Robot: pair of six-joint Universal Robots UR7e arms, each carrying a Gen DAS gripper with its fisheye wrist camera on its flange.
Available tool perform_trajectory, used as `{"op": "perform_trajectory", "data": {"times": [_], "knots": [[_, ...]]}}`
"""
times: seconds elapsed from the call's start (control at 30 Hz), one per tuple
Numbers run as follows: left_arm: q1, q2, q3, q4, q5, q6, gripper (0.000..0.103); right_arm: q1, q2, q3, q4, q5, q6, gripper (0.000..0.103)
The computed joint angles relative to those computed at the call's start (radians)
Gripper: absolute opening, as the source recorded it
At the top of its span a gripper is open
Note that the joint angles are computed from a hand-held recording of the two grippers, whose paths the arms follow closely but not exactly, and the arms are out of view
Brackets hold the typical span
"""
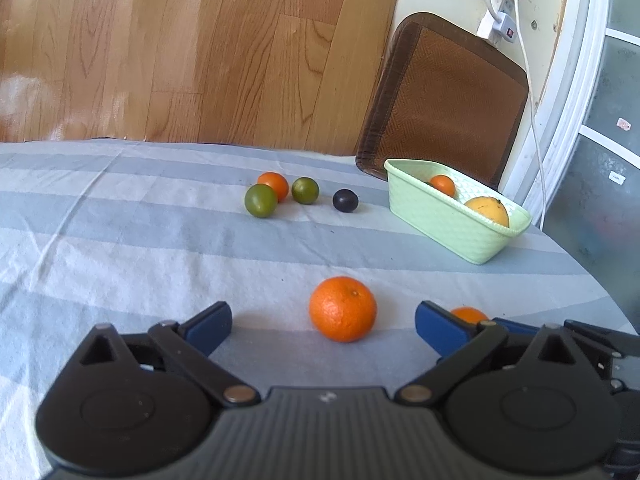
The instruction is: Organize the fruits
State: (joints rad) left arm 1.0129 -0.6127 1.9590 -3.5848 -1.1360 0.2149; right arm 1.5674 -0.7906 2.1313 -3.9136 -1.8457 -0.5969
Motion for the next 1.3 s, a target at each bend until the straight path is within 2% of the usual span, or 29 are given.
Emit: {"op": "perform_trajectory", "data": {"times": [0.33, 0.6, 0.73, 0.83, 0.87, 1.1, 1.3], "knots": [[0.004, -0.001, -0.003, 0.014, -0.008, -0.009, 0.103, -0.004, -0.003, 0.0, 0.009, 0.008, 0.0, 0.067], [0.007, 0.0, -0.006, 0.017, -0.011, -0.011, 0.103, -0.006, -0.008, 0.0, 0.027, 0.025, 0.013, 0.073], [-0.002, 0.0, -0.01, 0.043, 0.015, 0.011, 0.103, -0.001, -0.004, -0.004, 0.027, 0.016, 0.01, 0.075], [-0.026, 0.008, -0.014, 0.076, 0.08, 0.06, 0.103, -0.001, -0.005, -0.005, 0.03, 0.014, 0.009, 0.075], [-0.025, 0.006, -0.012, 0.077, 0.08, 0.062, 0.103, 0.003, -0.001, -0.007, 0.028, 0.006, 0.001, 0.075], [-0.005, -0.026, 0.007, 0.092, 0.017, 0.073, 0.103, 0.0, -0.006, -0.005, 0.037, 0.016, 0.004, 0.078], [0.051, -0.067, 0.03, 0.07, -0.135, 0.018, 0.103, -0.003, -0.01, -0.003, 0.04, 0.026, 0.012, 0.078]]}}
